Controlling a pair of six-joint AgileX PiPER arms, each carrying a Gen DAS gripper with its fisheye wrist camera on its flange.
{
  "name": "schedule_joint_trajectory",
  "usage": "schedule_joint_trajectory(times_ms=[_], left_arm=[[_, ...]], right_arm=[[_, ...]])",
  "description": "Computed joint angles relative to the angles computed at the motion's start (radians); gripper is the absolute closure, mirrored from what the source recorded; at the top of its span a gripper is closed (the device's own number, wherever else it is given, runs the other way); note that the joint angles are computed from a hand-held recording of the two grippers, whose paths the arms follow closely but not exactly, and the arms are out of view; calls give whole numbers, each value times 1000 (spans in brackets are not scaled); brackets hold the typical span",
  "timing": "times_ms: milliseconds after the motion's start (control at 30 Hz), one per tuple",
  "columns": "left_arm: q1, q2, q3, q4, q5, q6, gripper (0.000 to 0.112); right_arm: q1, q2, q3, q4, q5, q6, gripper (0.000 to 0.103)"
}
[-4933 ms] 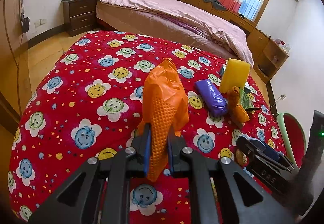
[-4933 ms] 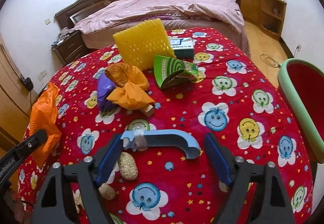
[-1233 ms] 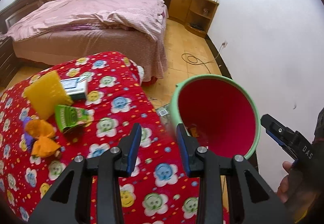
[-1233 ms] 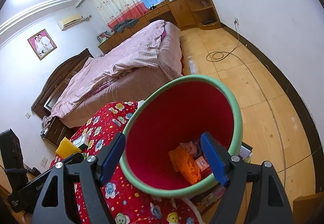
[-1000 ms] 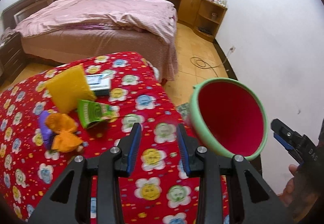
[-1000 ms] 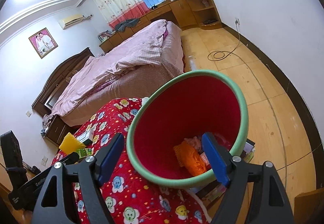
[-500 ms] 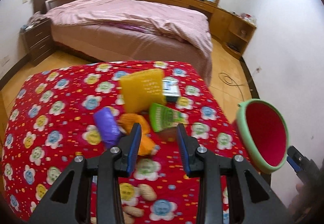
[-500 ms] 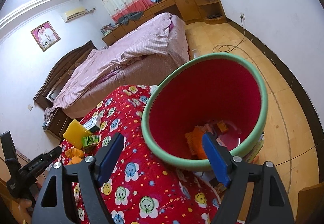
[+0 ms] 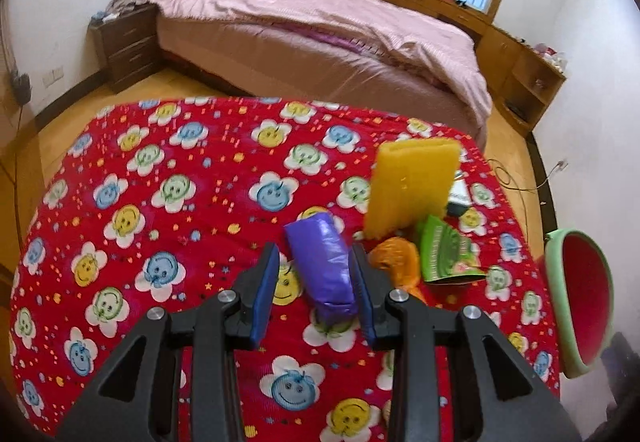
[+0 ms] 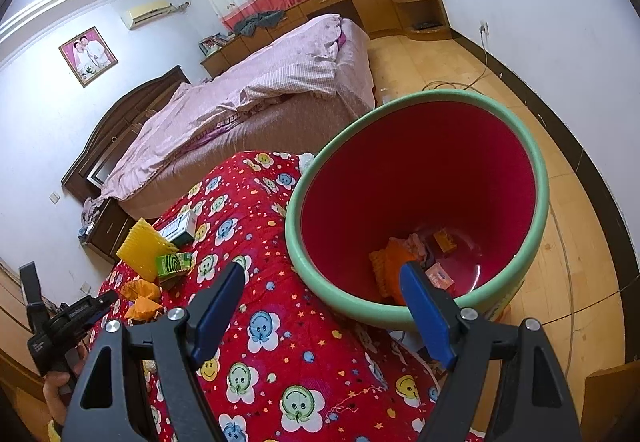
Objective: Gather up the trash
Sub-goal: 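Move the left tool to the purple plastic bag and grasp it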
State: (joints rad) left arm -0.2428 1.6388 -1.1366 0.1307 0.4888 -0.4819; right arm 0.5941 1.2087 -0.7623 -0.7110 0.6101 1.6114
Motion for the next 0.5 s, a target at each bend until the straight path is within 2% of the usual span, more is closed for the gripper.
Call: schedule_joint_trajectory(times_ms=[267,400,500], left_arm=[[25,56,-9,-189,-16,154,76],[12,81,-24,-180,-12,141,75],[-2,80,-11,-141,-38,119,75]], right_arm=[[-9,30,-11,20,-18,-21,21],[-7,42,-18,27,-23,-28,21],[6,53,-27,26,-19,-25,21]])
